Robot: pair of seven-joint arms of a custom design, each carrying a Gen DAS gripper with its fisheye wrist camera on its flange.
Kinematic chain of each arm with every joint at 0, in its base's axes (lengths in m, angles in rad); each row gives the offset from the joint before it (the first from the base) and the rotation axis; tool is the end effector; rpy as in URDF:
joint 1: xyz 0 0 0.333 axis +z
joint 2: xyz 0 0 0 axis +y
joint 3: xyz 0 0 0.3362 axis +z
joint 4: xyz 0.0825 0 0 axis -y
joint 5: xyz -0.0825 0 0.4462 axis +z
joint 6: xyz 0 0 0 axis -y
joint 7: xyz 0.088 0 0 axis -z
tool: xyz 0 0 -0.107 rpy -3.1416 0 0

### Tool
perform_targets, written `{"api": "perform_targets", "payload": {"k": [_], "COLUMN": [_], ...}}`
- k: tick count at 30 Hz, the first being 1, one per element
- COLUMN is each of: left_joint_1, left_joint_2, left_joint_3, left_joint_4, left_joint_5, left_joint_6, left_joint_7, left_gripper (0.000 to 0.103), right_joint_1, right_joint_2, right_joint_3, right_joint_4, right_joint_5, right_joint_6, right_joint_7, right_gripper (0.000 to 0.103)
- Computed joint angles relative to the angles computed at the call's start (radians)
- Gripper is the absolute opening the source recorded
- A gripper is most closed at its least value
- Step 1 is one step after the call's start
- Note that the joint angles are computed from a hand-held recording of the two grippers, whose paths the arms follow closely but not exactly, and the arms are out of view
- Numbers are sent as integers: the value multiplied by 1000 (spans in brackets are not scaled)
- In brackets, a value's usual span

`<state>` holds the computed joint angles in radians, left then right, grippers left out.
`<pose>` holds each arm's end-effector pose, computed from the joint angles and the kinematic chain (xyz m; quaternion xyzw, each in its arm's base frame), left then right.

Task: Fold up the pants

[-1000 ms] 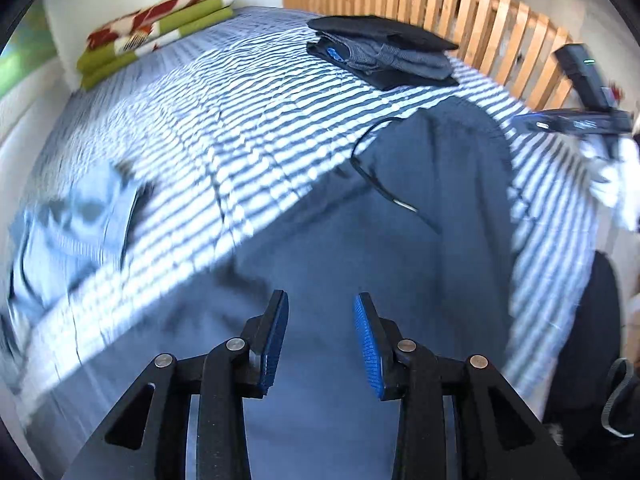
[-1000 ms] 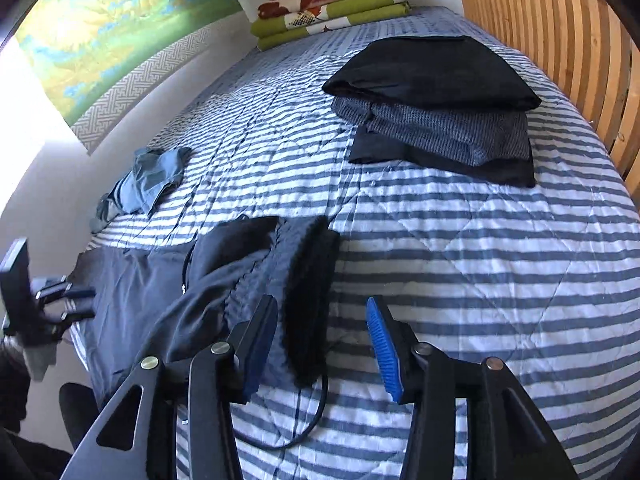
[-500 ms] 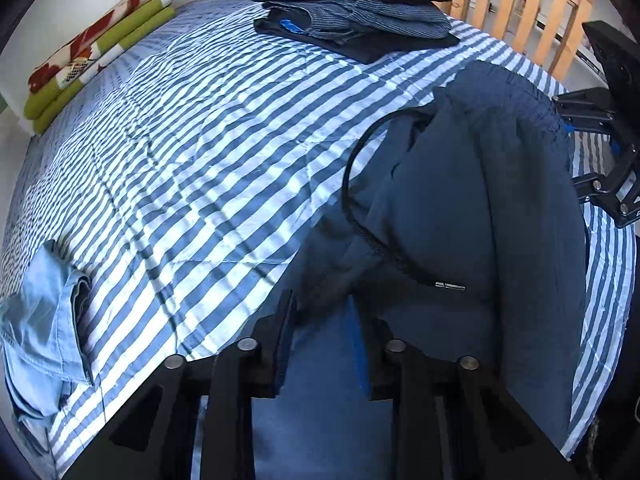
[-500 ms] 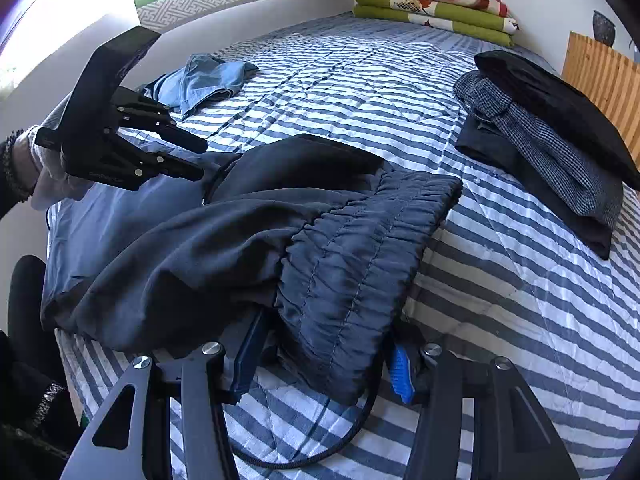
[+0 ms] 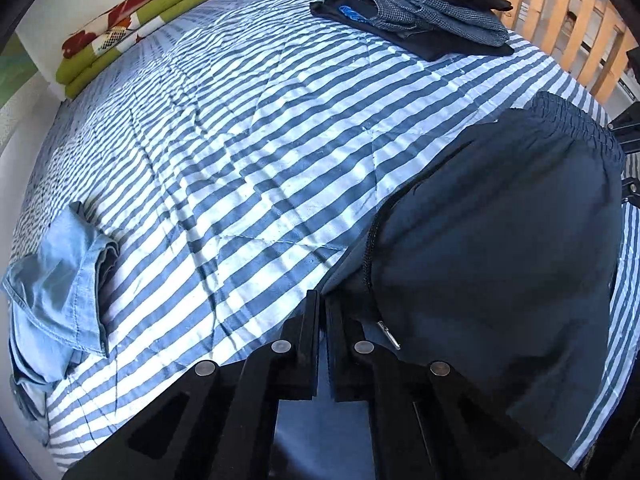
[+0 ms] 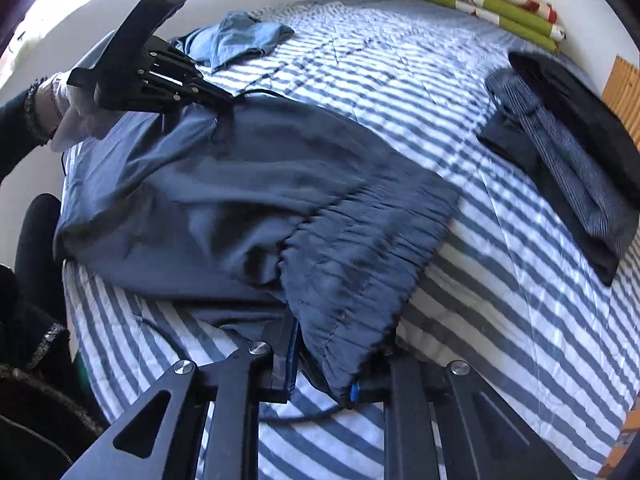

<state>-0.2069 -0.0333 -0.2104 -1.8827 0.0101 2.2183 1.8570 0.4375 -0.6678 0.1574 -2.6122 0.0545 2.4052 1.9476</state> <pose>0.5881 -0.2620 0.5598 -0.4105 0.8933 -0.1324 0.1266 0.3546 0.2430 0.5019 -0.7462 0.6257 -0.0940 0.2069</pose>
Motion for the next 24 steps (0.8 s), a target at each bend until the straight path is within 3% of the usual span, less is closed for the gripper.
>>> {"api": "perform_targets", "payload": {"k": [1, 2, 4, 7, 9, 12, 15, 17, 19, 22, 23, 24], "left_joint_1": [-2, -5, -5, -1, -7, -31, -65, -85, -103, -118, -120, -129], "left_joint_2": [3, -1, -33, -97, -169, -298, -422, -490, -541, -565, -561, -573], "left_joint_3": [-3, -6, -5, 3, 21, 58, 93, 95, 68, 18, 6, 6], "left_joint_4": [-1, -7, -41, -93, -144, -226, -312, -375, -440, -501, -510, -527], "left_joint_5": [22, 52, 62, 55, -26, -167, -305, -361, -360, -306, -281, -270], "left_joint_6": [-5, -7, 28, 65, 64, -7, -144, -224, -237, -186, -169, -139], "left_joint_7": [-3, -10, -15, -19, 31, 118, 150, 142, 151, 137, 131, 139], "left_gripper": [6, 8, 25, 27, 27, 31, 49, 49, 49, 49, 48, 43], "right_joint_1": [1, 1, -17, 14, 6, 2, 5, 36, 30, 46, 27, 31], "right_joint_2": [-11, -19, -50, -157, -223, -261, -232, -186, -141, -41, -31, -19], "right_joint_3": [-10, -18, -10, -50, -51, -65, -80, -122, -121, -126, -96, -94], "right_joint_4": [-10, -17, -38, -131, -182, -231, -239, -240, -215, -152, -140, -119], "right_joint_5": [15, 30, 34, 108, 133, 171, 196, 236, 241, 255, 230, 225], "right_joint_6": [-2, 5, 12, 122, 166, 215, 263, 343, 322, 267, 258, 224], "right_joint_7": [7, 17, 60, 85, 127, 190, 230, 226, 243, 228, 245, 240], "right_gripper": [21, 31, 44, 48, 55, 57, 60, 68, 72, 74, 76, 76]}}
